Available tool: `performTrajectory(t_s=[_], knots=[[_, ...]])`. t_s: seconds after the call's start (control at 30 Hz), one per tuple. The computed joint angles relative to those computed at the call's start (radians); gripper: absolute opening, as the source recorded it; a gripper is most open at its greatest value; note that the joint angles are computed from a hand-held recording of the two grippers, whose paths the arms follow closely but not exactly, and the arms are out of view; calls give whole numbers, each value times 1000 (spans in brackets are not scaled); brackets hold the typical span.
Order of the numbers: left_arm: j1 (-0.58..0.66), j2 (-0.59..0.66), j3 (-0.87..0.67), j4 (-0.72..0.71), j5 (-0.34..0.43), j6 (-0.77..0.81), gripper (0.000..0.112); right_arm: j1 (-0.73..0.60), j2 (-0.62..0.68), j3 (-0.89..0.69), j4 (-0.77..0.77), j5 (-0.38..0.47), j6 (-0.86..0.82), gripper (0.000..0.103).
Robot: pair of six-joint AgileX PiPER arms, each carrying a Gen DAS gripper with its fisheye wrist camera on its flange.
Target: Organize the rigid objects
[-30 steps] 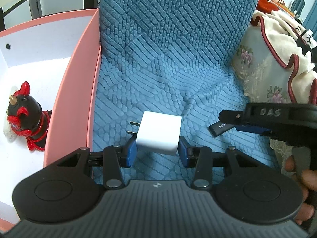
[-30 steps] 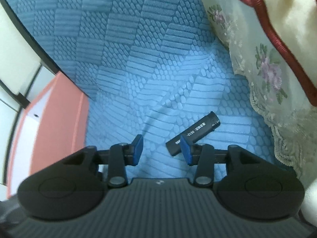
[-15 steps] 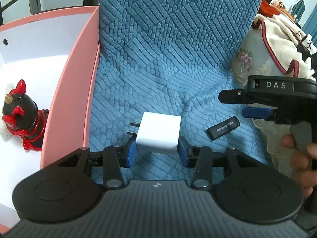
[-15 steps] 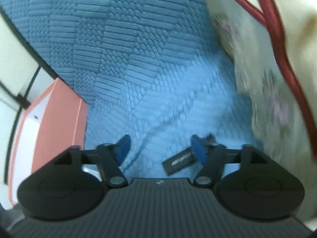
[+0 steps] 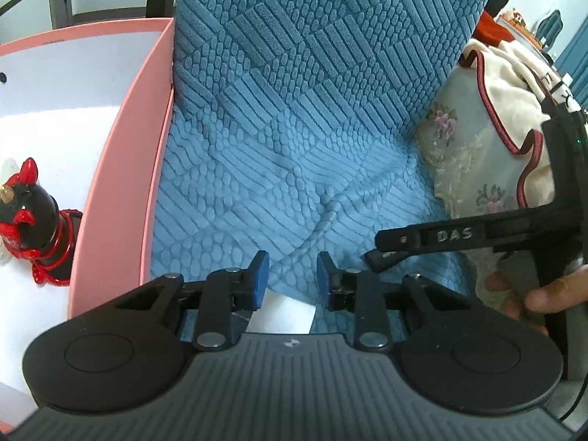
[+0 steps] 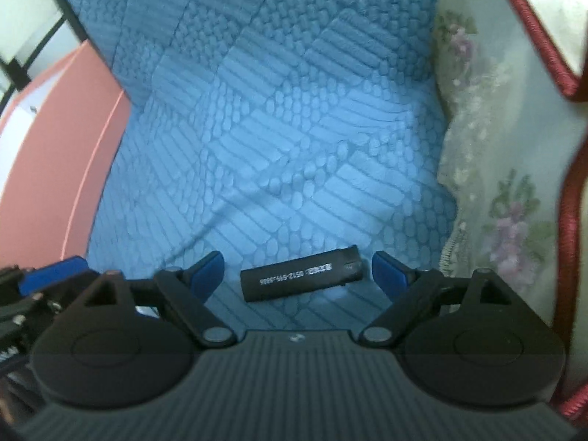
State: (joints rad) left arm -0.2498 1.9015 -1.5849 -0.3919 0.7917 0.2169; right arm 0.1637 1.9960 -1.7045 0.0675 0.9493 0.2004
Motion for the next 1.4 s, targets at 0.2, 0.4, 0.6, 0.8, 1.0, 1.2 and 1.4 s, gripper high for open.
performTrajectory(t_s=[0.2,0.4,0.6,0.8,1.0,1.2,1.4], knots=[[-3,2,28,53,17,23,43,26,32,-17,-54,8,-34,89],[-29,-14,70,107,-13,17,70,47,67,-59,-126,33,-28,89],[-39,4,73,138,-12,15,70,55,49,-9,-136,-20,-41,85],[-64,24,73,176,-14,10,70,69,4,56,-184,-93,-2,85],[-110,26,82,261,-55,-41,70,42,10,49,-163,-95,24,85],[-152,32,97,355,-102,-79,68,51,9,64,-172,-105,25,85],[-150,29,100,354,-110,-101,67,48,-34,116,-165,-156,54,85]])
